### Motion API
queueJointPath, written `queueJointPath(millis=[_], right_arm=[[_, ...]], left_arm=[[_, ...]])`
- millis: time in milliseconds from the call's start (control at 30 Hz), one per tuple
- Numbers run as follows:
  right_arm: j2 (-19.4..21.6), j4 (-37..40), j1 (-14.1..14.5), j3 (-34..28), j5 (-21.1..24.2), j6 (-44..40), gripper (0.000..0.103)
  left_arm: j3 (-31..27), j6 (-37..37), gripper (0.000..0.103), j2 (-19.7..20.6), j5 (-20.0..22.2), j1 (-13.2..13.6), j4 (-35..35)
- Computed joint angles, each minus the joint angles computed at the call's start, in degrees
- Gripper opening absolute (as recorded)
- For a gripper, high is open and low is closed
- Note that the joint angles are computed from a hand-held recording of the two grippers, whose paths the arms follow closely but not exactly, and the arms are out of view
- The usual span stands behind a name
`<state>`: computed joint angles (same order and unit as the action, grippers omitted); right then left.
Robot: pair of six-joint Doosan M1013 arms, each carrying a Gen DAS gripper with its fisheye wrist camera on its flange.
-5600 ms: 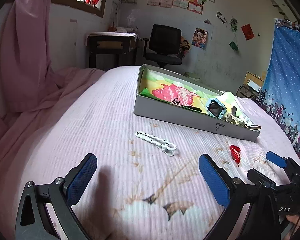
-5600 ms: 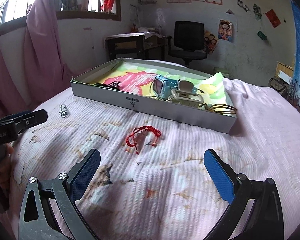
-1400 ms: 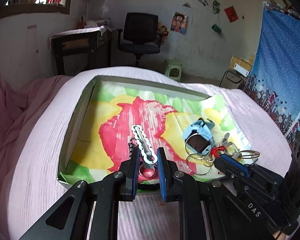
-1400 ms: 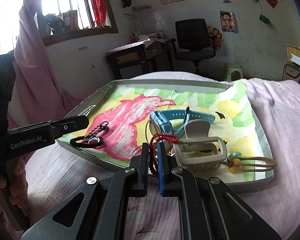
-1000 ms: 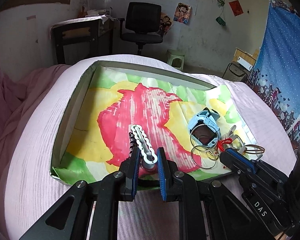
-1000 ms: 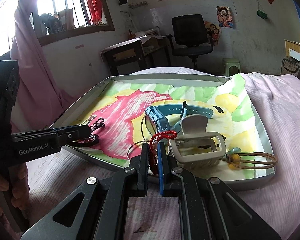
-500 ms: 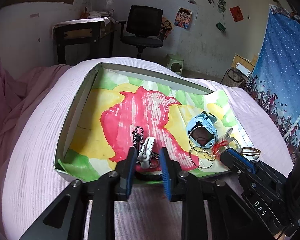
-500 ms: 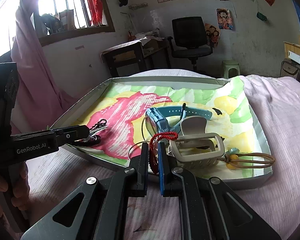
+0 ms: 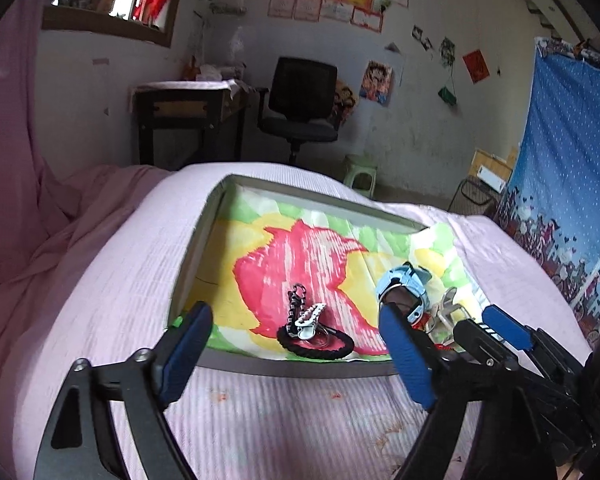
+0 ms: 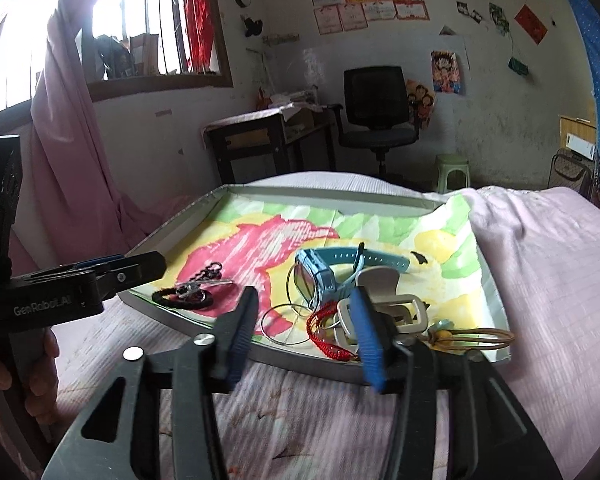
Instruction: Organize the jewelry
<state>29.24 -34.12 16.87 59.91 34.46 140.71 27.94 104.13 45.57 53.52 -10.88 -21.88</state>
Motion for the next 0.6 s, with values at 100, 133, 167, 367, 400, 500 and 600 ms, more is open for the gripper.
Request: queueJointPath(millis=[100,133,167,367,400,500,600], right_arm=[[-0.59,-1.44,0.08,0.75,-0.16,1.80,0.057],[-0.93,-2.34,0.16,1.22,-0.31,2.87,0.060],[-1.23,-3.02,0.21,1.68,-0.47,3.67,0.065],[-3.20,-7.32,0.50,4.51,-1.85,8.24,0.085],[-3.53,-8.18,0.57,4.99,-2.02,9.10,0.086],[-4.40,-10.10,0.80,6.12,-2.39,10.77,0.093],[-5.18,-11.72,1.03,7.02,-2.41,12.10,0.097]], left_arm=[[4.42,1.14,0.095,-2.28,-4.37,0.08,-0.53],[5.85,1.51,0.096,-3.02,-5.84,0.03,-0.29],[6.76,1.77,0.098,-3.54,-6.72,-0.01,-0.07],[12.48,3.90,0.101,-6.66,-11.64,0.04,-1.31],[13.40,4.55,0.101,-7.16,-12.43,0.08,-1.84],[16.14,5.92,0.101,-8.60,-14.76,0.08,-2.60],[19.11,6.84,0.102,-10.24,-17.07,0.07,-3.09]])
